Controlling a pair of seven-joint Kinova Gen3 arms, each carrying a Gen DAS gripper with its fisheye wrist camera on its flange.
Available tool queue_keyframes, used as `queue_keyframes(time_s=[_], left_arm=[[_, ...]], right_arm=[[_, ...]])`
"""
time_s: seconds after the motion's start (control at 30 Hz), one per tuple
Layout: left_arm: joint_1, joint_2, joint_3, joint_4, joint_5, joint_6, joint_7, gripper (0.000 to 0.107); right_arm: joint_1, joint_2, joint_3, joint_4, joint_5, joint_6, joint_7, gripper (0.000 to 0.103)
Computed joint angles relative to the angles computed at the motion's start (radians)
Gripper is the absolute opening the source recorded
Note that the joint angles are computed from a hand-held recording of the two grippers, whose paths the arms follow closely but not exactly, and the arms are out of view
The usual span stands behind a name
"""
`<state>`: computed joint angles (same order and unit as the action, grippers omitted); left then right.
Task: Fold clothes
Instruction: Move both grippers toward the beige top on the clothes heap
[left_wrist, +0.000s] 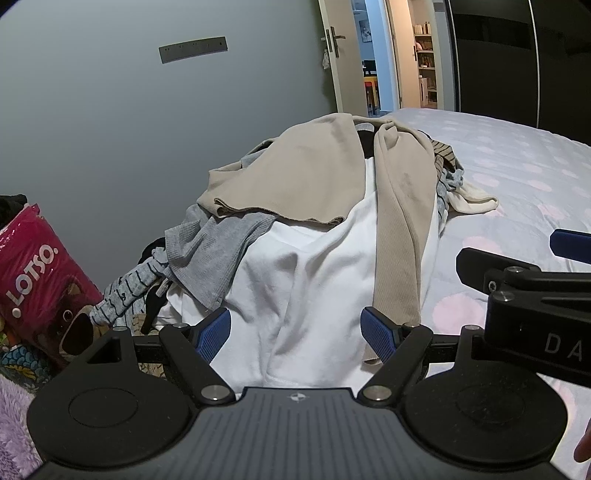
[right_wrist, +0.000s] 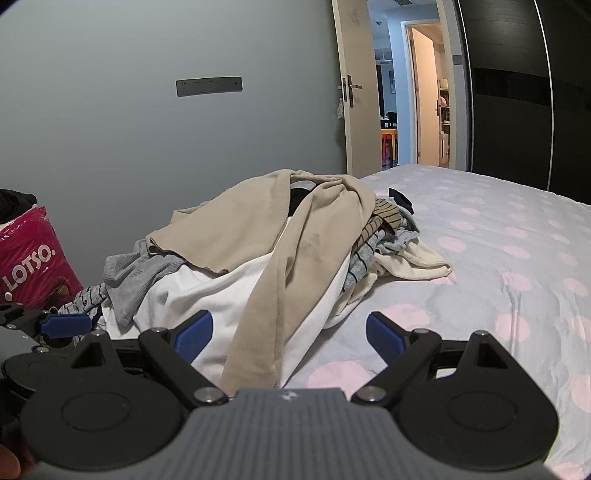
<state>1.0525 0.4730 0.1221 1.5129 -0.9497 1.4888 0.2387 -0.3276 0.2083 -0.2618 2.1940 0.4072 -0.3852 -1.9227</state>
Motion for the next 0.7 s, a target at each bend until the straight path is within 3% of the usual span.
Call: queue_keyframes(time_s=[0.7], left_arm=[[-0.005, -0.001, -0.001, -0.002, 0.009, -0.009, -0.003, 0.077]], right_arm=[[0.007, 0.003, -0.005, -0.006, 0.016, 0.007, -0.019, 0.091]])
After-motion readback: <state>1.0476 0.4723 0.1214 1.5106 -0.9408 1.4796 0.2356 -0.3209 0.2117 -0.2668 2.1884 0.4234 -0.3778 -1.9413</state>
